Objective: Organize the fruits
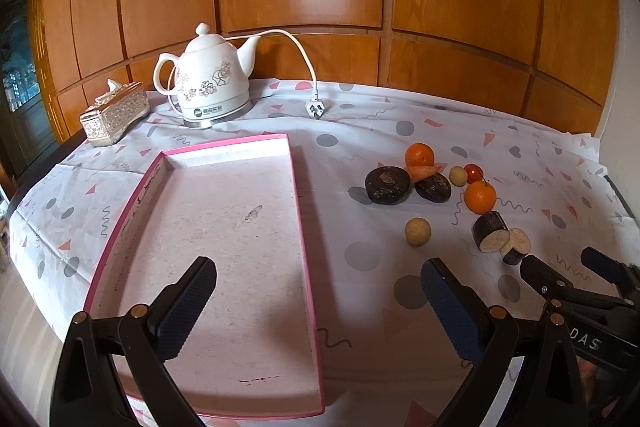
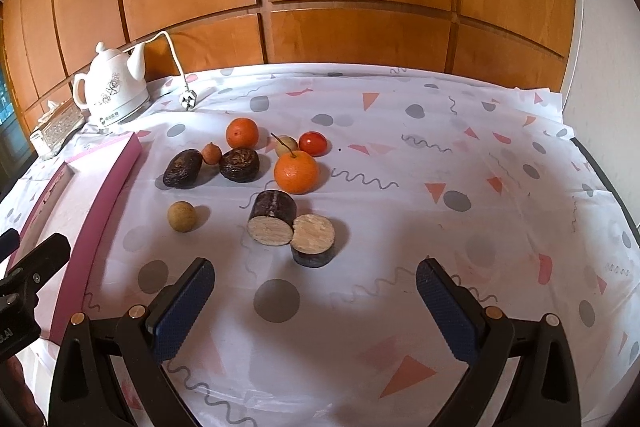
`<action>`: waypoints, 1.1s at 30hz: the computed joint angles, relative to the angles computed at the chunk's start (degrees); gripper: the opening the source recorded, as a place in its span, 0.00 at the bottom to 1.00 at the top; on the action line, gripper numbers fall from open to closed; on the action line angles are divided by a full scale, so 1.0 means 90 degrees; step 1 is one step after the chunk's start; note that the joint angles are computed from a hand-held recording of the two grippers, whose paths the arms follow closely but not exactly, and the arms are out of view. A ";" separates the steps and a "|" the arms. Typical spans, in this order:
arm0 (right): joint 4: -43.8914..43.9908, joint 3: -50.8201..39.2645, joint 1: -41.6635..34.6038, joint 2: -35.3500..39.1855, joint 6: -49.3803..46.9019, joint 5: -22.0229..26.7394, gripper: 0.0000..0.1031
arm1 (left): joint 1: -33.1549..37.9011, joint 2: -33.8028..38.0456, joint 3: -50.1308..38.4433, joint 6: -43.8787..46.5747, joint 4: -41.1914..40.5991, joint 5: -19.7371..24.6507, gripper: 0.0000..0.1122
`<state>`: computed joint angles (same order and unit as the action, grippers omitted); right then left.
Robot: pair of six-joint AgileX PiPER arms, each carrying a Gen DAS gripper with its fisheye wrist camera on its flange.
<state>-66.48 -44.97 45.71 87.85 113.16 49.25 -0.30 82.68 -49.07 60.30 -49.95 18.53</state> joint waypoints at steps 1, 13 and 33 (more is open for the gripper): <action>-0.0030 0.0043 -0.0038 -0.0022 0.0010 -0.0060 0.99 | -0.0018 0.0003 0.0001 0.0005 0.0010 0.0003 0.91; -0.0750 0.0856 -0.0970 -0.0648 0.0029 -0.1295 0.55 | -0.0031 0.0623 -0.0749 0.0636 -0.0425 0.1902 0.91; -0.1048 0.0608 -0.1819 0.0016 -0.0644 -0.2890 0.40 | -0.0791 0.1728 -0.1876 -0.1032 0.0854 0.1887 0.81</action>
<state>-75.91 -39.50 29.33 87.99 107.36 23.24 -7.42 98.23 -65.96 51.01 -42.26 35.51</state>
